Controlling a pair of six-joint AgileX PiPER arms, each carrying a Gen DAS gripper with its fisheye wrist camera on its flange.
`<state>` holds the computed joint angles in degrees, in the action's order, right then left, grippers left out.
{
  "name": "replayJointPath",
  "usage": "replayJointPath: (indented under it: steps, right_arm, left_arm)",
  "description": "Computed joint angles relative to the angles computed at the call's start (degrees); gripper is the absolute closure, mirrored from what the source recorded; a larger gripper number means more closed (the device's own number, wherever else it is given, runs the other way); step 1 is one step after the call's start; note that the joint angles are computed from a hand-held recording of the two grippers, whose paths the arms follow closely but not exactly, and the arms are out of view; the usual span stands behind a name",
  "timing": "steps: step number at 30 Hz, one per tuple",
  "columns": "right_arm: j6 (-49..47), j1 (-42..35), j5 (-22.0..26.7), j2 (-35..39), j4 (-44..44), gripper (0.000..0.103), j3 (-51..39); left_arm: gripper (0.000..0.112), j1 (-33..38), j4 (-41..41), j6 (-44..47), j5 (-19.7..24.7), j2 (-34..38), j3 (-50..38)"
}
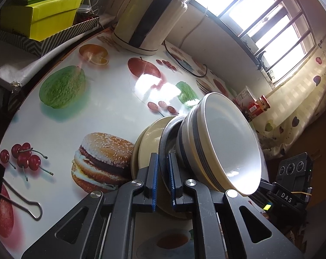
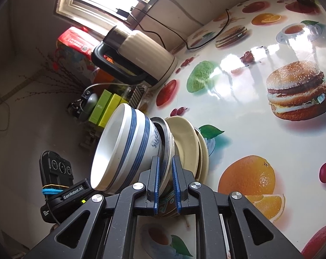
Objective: Organize plates and bowls
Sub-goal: 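Lower the steel bowl stack onto the cream plate stack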
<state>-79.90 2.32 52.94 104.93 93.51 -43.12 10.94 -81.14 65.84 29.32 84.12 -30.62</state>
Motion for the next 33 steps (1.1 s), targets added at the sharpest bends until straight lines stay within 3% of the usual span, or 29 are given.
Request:
replayJointPath:
  steps: [17, 22, 29, 33]
  right_arm:
    - [-0.86, 0.26, -2.05, -1.88, -0.53, 0.087, 0.66]
    - [-1.26, 0.08, -3.01, -2.78, -0.66, 0.079, 1.27]
    - [-2.72, 0.08, -4.65, -5.22, -0.37, 0.067, 3.14]
    - [-4.26, 0.53, -6.54, -7.89, 0.14, 0.059, 4.83]
  left_arm:
    - [0.099, -0.21, 3.0, -2.7, -0.71, -0.45, -0.24]
    - [0.088, -0.45, 4.82, -4.79, -1.75, -1.34, 0.18]
    - [0.085, -1.77, 8.2, -7.86, -3.6, -4.62, 1.52]
    - [0.074, -3.52, 12.64, -12.59, -6.62, -7.31, 2.59]
